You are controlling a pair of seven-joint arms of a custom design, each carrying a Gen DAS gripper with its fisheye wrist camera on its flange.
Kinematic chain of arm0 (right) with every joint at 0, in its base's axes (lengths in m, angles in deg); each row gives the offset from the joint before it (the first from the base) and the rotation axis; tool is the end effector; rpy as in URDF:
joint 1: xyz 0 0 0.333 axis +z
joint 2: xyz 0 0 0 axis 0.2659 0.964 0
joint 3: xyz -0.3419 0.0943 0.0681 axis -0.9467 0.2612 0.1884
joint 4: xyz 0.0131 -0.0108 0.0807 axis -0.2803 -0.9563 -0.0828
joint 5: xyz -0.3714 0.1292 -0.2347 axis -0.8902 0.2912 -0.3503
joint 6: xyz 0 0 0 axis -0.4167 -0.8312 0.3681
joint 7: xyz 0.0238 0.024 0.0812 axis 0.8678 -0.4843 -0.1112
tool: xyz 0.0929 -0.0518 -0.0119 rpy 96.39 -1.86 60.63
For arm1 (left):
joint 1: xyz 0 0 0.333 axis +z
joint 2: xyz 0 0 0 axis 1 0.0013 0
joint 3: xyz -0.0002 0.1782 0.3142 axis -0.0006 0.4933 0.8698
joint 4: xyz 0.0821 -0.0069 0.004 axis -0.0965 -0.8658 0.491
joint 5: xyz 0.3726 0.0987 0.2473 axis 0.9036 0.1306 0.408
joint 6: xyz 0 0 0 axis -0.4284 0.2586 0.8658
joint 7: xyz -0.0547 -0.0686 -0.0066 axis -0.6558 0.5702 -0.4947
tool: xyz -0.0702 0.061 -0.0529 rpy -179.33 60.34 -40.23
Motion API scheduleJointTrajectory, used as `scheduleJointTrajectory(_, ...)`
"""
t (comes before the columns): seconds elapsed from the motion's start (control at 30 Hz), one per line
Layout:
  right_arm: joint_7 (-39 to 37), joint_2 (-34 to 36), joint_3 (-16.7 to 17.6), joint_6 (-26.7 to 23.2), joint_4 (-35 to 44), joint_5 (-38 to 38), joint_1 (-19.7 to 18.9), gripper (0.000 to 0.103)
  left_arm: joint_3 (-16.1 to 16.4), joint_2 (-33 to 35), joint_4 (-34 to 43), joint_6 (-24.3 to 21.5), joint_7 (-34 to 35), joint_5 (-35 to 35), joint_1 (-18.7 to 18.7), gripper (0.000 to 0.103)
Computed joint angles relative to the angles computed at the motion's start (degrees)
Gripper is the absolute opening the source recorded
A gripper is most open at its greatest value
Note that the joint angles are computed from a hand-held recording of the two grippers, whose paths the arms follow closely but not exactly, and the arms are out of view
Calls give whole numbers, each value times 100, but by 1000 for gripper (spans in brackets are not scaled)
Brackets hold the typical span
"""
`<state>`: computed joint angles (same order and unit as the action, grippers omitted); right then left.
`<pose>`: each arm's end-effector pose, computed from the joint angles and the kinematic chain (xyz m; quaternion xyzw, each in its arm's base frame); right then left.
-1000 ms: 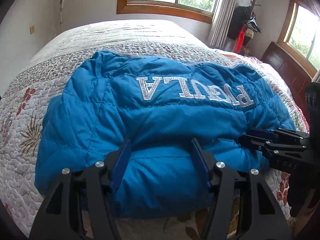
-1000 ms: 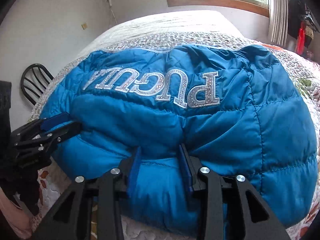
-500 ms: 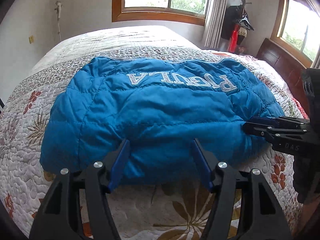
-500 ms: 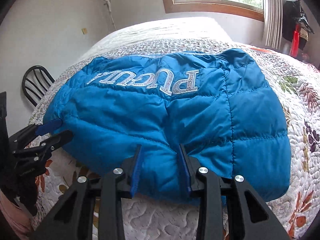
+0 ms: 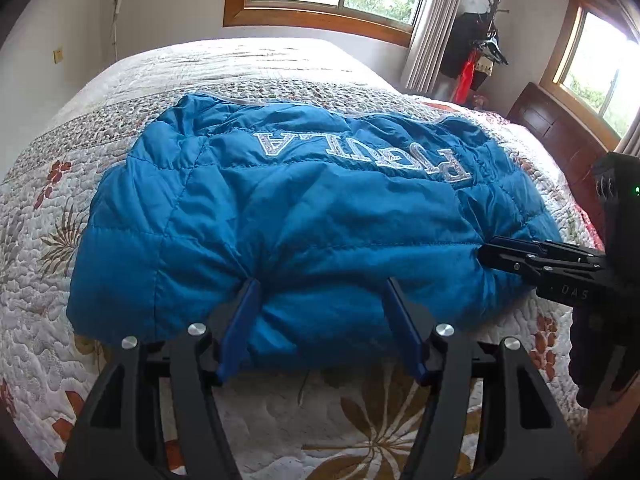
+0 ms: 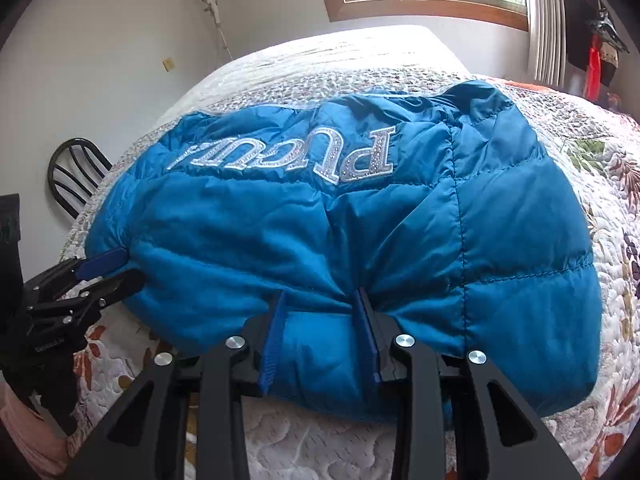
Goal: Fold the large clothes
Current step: 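Grasp the folded edge of the jacket with both grippers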
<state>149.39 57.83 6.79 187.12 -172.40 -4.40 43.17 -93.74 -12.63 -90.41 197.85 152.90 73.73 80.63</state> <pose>0.4523 0.2398 0.5165 -0.7569 0.5527 -0.0715 0.3412 0.3806 -0.1315 0.5243 -0.6957 0.6302 -0.2930 0.1815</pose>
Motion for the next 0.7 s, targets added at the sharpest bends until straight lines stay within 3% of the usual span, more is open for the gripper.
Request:
scheduleJointTrajectory(0.07,-110,-349,-94,140,-158,107,54,39,130,-272,-41,-116,48,-75,-45,67)
scheduleJointTrajectory(0.13,-154,-688,-276,171,-280,262,85,59,161,-668,-143,-162,19,-44,92,76)
scheduleJointTrajectory(0.27,166,-888,-419,-34,-232,157,-305,77,509,-1033,-130,-470,194,-66,338,86)
scheduleJointTrajectory(0.33,103,-763,-679,-292,-66,279,-322,80,613,-1013,-55,-641,267,-53,565,86)
scheduleJointTrajectory(0.4,-320,-577,-1124,-598,116,836,-120,83,834,-941,5,-749,399,-140,701,88)
scheduleJointTrajectory(0.47,-579,-366,-1332,-846,264,1292,-118,84,1107,-836,35,-798,577,-334,771,89)
scheduleJointTrajectory(0.53,-838,-153,-1451,-1044,391,1675,-132,84,1504,-671,83,-864,899,-719,653,89)
scheduleJointTrajectory(0.7,-1421,416,-1541,-1462,725,2484,-252,84,2094,-262,109,-795,1688,-1736,273,89)
